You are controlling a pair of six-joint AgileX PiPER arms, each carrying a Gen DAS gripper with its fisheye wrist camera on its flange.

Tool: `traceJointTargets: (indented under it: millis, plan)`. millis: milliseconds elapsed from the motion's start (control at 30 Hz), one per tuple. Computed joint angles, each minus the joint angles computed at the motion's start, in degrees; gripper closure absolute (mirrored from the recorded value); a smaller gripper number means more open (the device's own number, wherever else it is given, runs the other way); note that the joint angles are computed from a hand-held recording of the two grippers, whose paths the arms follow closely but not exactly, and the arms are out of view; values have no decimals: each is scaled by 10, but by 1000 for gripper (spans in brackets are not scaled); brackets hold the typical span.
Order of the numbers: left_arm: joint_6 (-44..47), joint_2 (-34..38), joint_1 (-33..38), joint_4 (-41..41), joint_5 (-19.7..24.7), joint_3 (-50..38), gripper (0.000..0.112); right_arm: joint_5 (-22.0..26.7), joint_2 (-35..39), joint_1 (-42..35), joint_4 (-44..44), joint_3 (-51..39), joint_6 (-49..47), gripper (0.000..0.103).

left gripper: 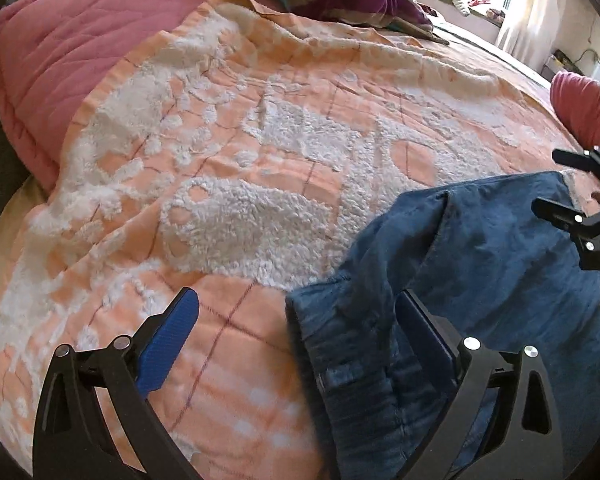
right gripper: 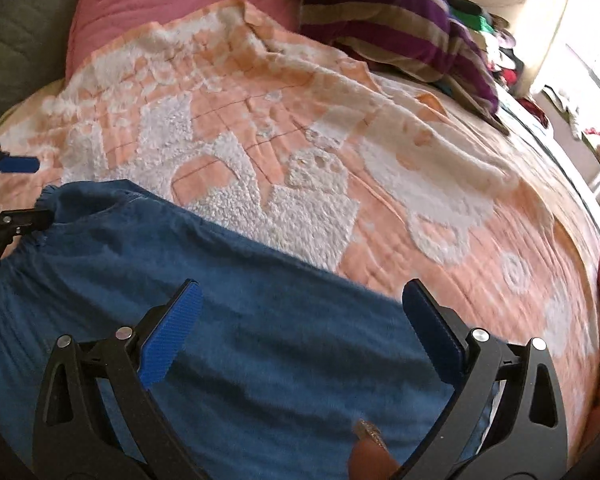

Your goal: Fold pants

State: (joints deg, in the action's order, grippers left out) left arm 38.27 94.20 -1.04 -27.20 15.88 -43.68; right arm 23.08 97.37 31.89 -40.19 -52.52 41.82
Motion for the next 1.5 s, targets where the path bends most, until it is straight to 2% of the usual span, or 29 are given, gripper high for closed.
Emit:
traceJointTargets:
  millis: [33, 67, 100, 133, 200, 333, 433, 467, 533, 633, 700, 800, 900, 1033, 1133, 1267, 1367, 1500]
  plan:
    - [-6, 6, -4, 8, -5, -2, 21, 2, 13, -2, 7, -13, -19, 8]
    - [9, 13, -3, -2, -1, -8, 36, 3, 22, -2, 10, -21, -27, 8]
    - [44, 21, 0, -34, 10, -15, 45, 8, 35, -3, 29, -35, -55, 8]
    - [78, 27, 2, -66, 19, -17, 50, 11, 42, 0, 31, -42, -62, 8]
    - [138, 32, 1, -114, 22, -14, 71, 23, 63, 8, 20, -62, -72, 8]
    - [259, 17, 2, -232, -6, 17, 74, 32, 91, 18, 33, -93, -122, 8]
    - [366, -15, 11, -336, -10, 46, 76, 33, 105, 26, 27, -107, -141, 9]
    - [389, -26, 12, -358, -12, 54, 77, 32, 108, 27, 33, -110, -152, 12]
    - [471, -53, 15, -435, -14, 77, 77, 27, 115, 28, 54, -115, -183, 21]
    - [537, -77, 17, -497, -14, 97, 77, 13, 124, 31, 103, -115, -231, 40]
    - [566, -91, 13, -523, -19, 108, 77, -4, 121, 27, 170, -108, -290, 70]
    - [598, -101, 4, -549, -36, 118, 77, -30, 101, 30, 194, -83, -284, 91]
    - [625, -107, 5, -575, -40, 124, 77, -49, 68, 36, 172, -48, -228, 99]
    - [692, -143, 10, -632, -37, 151, 77, -91, -19, 36, 170, 28, -169, 100]
    - [704, -177, 12, -639, -28, 169, 77, -97, -87, 50, 128, 78, -93, 100]
    - [624, -235, 43, -555, 20, 189, 77, -97, -186, 81, 77, 145, 3, 100]
    - [556, -283, 75, -481, 69, 206, 77, -60, -249, 137, -14, 182, 128, 100]
    - [496, -356, 100, -391, 117, 232, 77, 2, -321, 228, -43, 226, 224, 101]
